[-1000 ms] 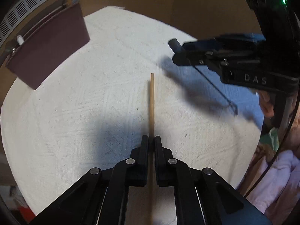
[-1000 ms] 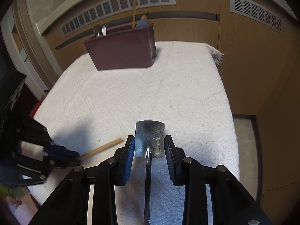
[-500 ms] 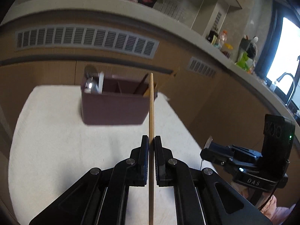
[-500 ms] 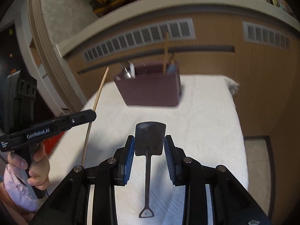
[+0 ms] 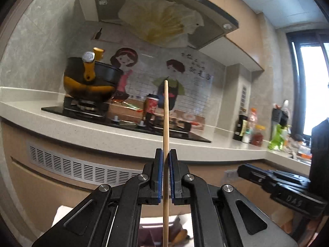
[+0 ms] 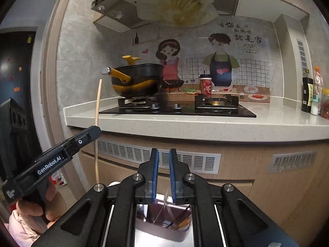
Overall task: Organize utensils
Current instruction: 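Carry chopstick and metal shovel over the caddy and open both tools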
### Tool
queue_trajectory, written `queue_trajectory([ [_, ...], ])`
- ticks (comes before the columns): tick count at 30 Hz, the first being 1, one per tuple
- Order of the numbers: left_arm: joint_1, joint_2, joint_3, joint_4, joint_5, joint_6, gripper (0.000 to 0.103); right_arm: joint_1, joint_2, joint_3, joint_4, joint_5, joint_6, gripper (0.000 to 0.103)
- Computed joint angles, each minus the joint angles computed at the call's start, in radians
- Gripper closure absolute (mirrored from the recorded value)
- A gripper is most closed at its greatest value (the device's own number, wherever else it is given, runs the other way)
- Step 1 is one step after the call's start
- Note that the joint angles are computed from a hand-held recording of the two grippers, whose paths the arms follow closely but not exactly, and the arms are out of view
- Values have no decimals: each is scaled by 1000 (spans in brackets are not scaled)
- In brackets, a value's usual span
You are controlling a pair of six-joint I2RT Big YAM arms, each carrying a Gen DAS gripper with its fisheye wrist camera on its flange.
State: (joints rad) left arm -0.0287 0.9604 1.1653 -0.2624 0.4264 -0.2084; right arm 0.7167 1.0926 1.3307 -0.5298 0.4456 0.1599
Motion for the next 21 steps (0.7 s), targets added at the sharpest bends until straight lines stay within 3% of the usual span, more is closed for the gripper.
queue_trajectory([
  [4,19,76,36,-13,4,-5,97,-50,45,31,-52,-60,7,95],
  [10,11,119,-21,57,-29,-10,97,-91,57,4,-87,-93,31,94],
  [18,-61,183,-103,174,-131,36,97,-91,40,-85,-69,-95,24,94],
  [21,-75,223,-110,168,-133,56,95,-89,29,-126,-73,-103,43,94],
])
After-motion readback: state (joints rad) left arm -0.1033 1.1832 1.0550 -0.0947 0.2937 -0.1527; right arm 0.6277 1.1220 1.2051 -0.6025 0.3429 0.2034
